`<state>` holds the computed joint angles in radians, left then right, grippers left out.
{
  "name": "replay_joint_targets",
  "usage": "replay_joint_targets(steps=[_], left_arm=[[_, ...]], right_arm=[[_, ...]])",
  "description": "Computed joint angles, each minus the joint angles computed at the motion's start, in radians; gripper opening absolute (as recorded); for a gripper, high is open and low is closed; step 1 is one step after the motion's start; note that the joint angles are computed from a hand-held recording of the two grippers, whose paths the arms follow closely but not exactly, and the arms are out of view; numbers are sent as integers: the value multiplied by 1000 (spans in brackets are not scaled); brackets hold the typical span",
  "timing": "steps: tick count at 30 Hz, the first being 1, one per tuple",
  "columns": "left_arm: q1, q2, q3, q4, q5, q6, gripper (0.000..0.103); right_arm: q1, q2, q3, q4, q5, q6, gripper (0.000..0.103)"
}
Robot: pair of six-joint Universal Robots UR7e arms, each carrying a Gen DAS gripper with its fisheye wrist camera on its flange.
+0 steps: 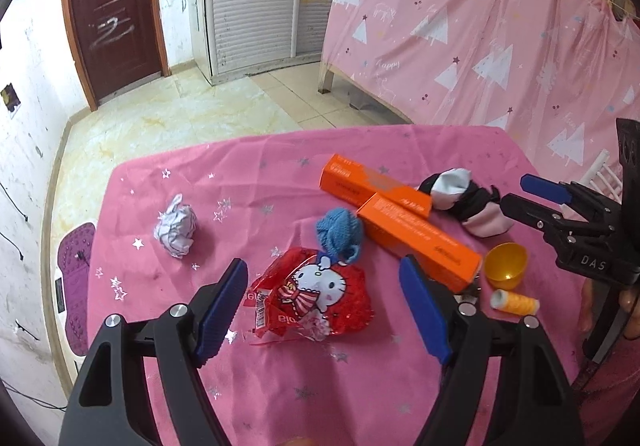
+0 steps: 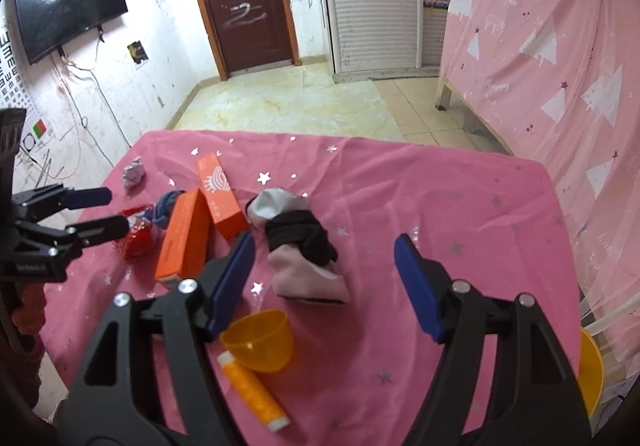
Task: Collect trash
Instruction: 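Grasp the red Hello Kitty bag with the left tool while the right tool grasps the black-and-pink sock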
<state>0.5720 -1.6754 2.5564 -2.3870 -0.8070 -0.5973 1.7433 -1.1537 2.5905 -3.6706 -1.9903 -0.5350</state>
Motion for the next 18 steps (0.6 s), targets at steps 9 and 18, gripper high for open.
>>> replay_joint_targets(steps=[9,18], left_arm=[[45,54,19,-86,0,48,66],[3,62,37,-68,33,26,40]], right_arm=[[7,70,-54,38,-26,12,69],[4,110,-78,51,-68,-3,58]])
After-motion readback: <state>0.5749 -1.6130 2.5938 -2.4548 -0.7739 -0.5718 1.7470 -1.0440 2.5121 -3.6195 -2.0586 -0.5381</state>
